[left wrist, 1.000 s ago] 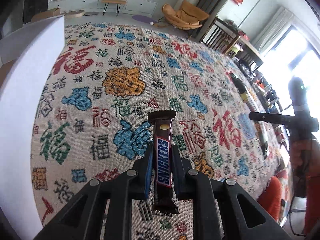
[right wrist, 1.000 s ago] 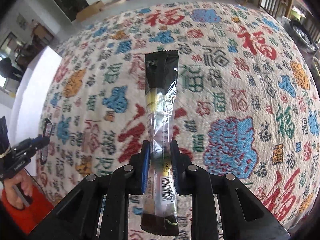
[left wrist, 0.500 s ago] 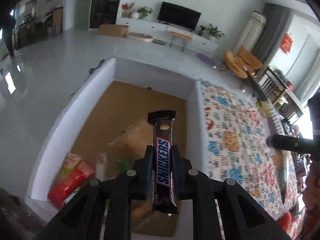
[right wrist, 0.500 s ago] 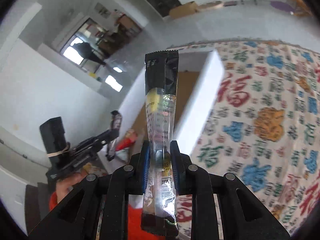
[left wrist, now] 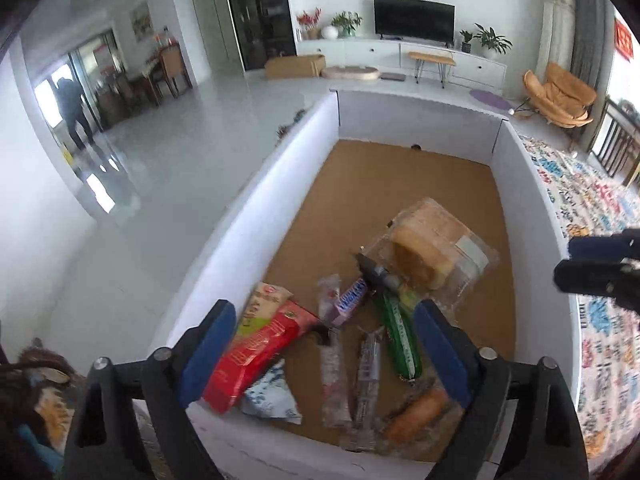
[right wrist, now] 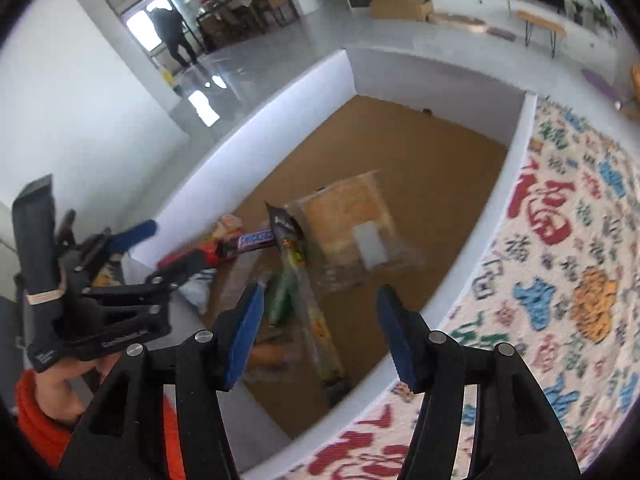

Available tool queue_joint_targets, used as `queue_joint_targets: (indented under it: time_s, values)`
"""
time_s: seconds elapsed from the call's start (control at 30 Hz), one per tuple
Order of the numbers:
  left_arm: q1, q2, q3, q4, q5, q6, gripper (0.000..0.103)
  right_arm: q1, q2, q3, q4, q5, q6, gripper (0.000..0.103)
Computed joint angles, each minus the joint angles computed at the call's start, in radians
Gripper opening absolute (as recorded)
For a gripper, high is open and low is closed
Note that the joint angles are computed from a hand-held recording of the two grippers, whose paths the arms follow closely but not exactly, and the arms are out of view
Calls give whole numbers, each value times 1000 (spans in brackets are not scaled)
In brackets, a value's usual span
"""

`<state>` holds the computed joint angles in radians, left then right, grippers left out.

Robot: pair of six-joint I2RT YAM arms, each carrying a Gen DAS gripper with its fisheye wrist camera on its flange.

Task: Organize snacks

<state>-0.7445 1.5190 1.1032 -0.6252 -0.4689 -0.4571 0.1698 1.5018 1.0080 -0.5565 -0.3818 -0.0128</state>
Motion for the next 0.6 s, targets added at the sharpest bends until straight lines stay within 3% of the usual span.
queue_joint_targets:
  time_s: [0.07, 0.17, 0.33, 0.5, 0.6]
  values:
    - [-41, 5, 2, -15, -74, -52, 101, -15, -41, -19, -6, 16, -28, 68]
    - [-88, 8, 13, -52, -149, -148, 102, -19, -63, -24, -6, 46, -46, 77]
    - [-50, -62, -21, -35, -22, -167, 102, 34, -70, 3, -29, 127, -30, 83]
    - [-87, -35, 20, -128, -129, -221, 102, 77, -90, -7, -15, 171, -10, 84]
    - [-69, -27, 15, -147, -108, -223, 102, 97, -82, -14, -6, 190, -1, 84]
